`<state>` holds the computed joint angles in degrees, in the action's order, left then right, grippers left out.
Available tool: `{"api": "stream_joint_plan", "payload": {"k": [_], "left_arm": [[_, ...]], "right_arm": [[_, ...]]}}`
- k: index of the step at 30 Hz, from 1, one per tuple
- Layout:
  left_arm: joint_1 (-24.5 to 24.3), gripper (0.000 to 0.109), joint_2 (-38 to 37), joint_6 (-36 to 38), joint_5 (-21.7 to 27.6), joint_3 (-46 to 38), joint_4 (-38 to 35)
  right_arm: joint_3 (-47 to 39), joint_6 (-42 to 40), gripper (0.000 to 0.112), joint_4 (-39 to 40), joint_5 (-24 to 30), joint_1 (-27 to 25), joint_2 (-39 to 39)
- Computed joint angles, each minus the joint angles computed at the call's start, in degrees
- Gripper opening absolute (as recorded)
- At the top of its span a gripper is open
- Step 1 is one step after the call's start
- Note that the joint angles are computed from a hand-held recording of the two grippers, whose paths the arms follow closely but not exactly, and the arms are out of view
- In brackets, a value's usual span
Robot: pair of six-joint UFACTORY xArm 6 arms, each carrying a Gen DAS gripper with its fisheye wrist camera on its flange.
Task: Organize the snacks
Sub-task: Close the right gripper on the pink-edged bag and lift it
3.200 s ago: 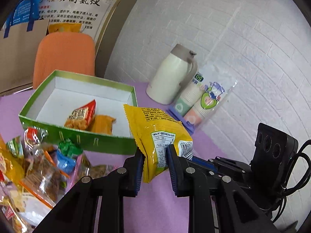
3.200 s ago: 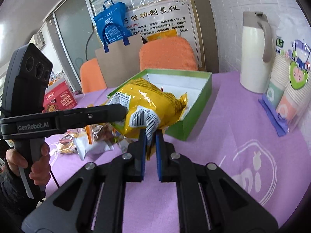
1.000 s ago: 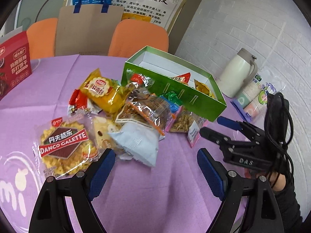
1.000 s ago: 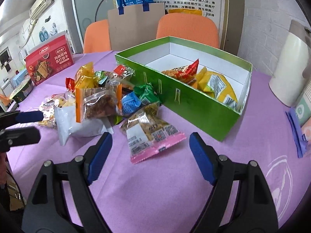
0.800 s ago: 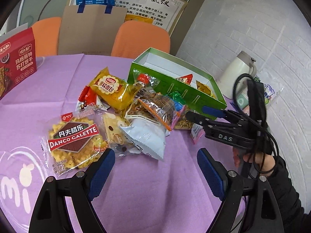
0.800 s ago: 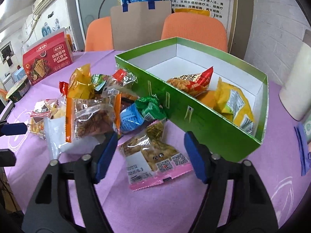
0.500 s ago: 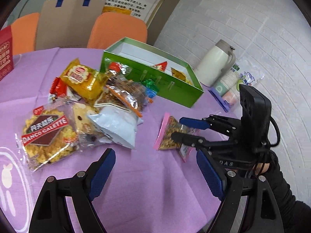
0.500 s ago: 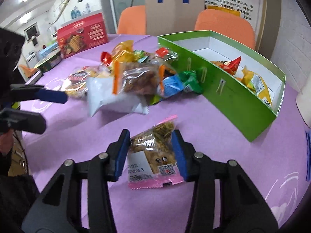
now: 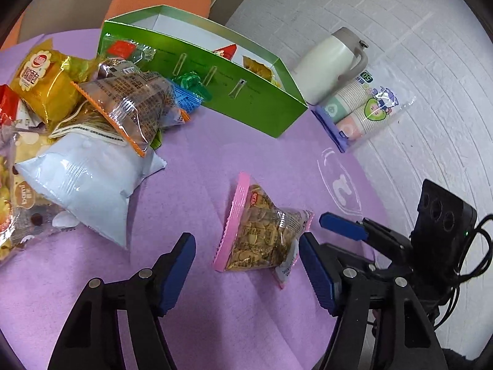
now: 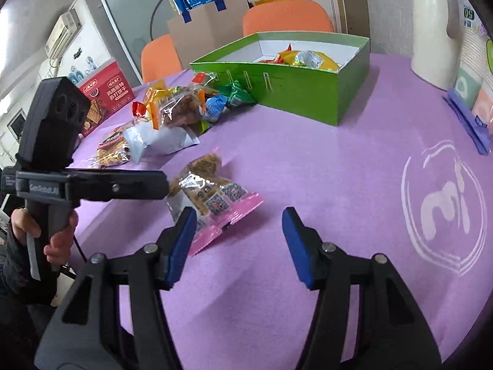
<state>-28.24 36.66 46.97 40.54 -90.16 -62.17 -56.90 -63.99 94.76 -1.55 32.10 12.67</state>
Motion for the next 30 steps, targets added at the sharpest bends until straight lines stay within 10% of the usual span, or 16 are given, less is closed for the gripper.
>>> {"api": "stream_joint_plan", "payload": {"k": [16,30], "left_arm": [[0.17,0.062,4.26,-0.86,5.97,-6.03,1.75],[-1.97,0.041,0.60,1.18,-0.83,-5.16,2.00]], "right_arm": [[-3.22,-6.11,0.056,6.97,7.05,-0.95,2.98],[-4.63,-5.71,0.033,2.33,4.19,-1.25,0.68]]}}
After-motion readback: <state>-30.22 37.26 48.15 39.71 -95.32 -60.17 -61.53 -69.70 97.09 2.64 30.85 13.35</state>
